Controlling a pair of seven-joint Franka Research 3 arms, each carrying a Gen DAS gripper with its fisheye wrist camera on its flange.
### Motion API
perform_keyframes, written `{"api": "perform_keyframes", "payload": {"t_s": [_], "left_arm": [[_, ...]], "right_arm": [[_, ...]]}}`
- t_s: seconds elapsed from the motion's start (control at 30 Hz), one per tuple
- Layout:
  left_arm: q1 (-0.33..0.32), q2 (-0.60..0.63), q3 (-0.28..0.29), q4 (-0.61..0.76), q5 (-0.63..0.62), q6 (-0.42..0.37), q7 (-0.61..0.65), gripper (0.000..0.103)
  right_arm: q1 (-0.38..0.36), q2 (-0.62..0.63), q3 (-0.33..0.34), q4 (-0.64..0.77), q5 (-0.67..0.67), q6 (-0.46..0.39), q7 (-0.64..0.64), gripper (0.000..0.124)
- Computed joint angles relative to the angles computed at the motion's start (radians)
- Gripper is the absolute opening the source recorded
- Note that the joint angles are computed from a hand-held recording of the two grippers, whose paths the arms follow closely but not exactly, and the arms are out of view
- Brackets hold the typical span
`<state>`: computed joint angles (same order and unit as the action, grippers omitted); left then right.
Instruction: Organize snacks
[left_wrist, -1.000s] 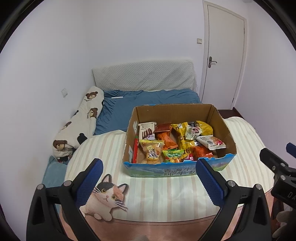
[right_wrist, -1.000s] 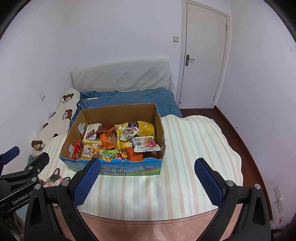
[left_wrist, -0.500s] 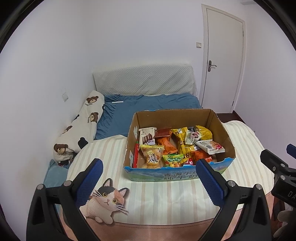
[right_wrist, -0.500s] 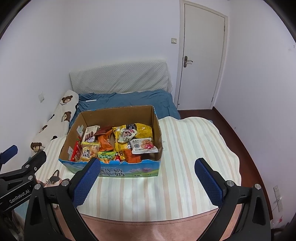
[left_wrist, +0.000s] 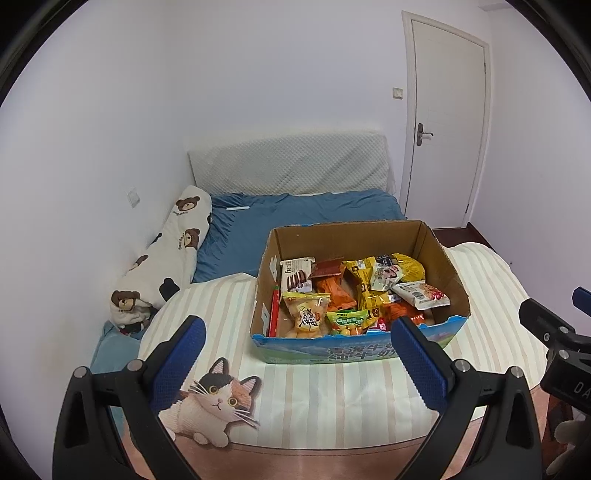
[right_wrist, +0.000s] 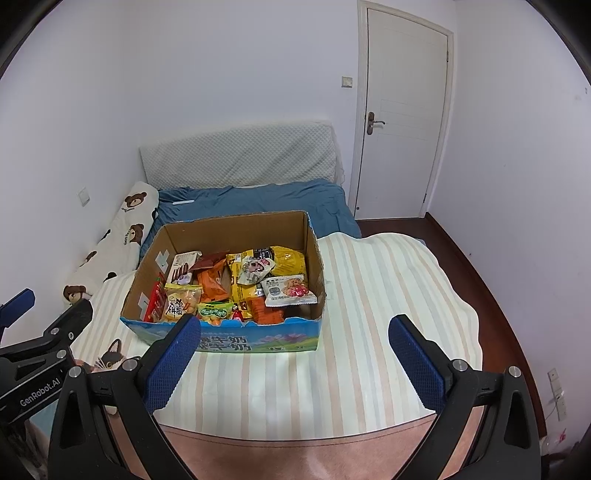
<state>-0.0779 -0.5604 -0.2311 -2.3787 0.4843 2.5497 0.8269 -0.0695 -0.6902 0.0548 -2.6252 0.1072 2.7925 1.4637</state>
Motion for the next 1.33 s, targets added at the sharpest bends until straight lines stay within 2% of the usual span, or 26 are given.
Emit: {"api": "perform_keyframes", "payload": {"t_s": [0.23, 1.33], "left_arm": [[-0.009, -0.003, 0.006, 0.001, -0.010, -0.014, 0.009, 0.103], [-0.023, -0.012, 0.013, -0.010, -0.040, -0.010, 0.034, 0.103]], "right_arm": [[0.001, -0.015, 0.000, -0.001, 0.001, -0.022, 0.008, 0.103], [-0.006, -0.034, -0.005, -0.021, 0.008, -0.026, 0.014, 0.103]]}}
